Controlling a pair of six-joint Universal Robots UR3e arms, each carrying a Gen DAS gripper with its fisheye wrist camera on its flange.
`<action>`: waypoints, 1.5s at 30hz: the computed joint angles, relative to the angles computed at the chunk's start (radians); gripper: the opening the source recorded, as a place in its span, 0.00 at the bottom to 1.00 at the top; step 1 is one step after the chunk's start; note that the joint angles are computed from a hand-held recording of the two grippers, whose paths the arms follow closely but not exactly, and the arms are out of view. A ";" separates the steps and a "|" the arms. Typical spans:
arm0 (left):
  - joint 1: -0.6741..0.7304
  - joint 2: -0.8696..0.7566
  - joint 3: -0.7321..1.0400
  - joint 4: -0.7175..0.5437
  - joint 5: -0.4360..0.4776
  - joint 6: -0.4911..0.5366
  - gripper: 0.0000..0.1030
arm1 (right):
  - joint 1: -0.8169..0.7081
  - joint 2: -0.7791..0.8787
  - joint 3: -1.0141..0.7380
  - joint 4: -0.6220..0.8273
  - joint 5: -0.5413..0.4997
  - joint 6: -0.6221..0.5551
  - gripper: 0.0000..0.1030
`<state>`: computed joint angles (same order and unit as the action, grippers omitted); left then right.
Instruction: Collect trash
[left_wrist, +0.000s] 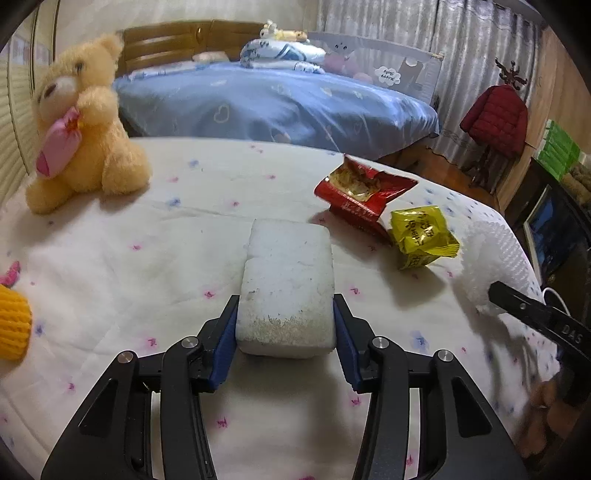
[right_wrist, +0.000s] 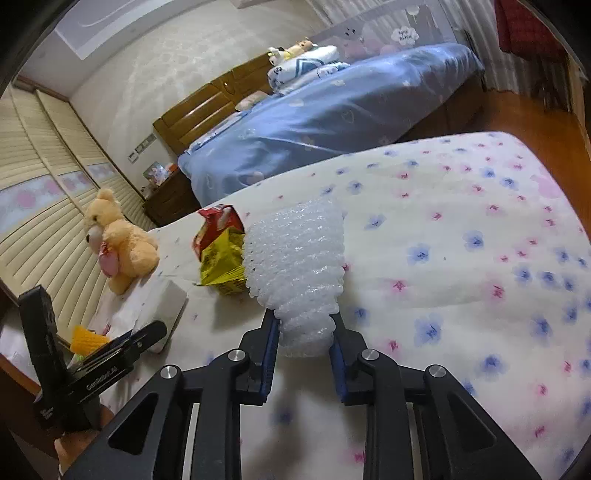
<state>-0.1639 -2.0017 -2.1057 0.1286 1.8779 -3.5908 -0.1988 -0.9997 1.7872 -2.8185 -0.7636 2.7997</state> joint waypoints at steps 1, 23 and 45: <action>-0.017 0.002 -0.001 0.006 0.024 0.000 0.45 | -0.007 -0.016 0.025 -0.014 0.007 -0.010 0.25; -0.327 -0.044 0.184 -0.088 -0.058 -0.006 0.45 | -0.402 -0.604 0.563 0.237 0.056 -0.439 0.25; -0.460 -0.131 0.380 -0.231 0.009 -0.028 0.45 | -0.633 -0.767 0.622 0.488 0.093 -0.672 0.25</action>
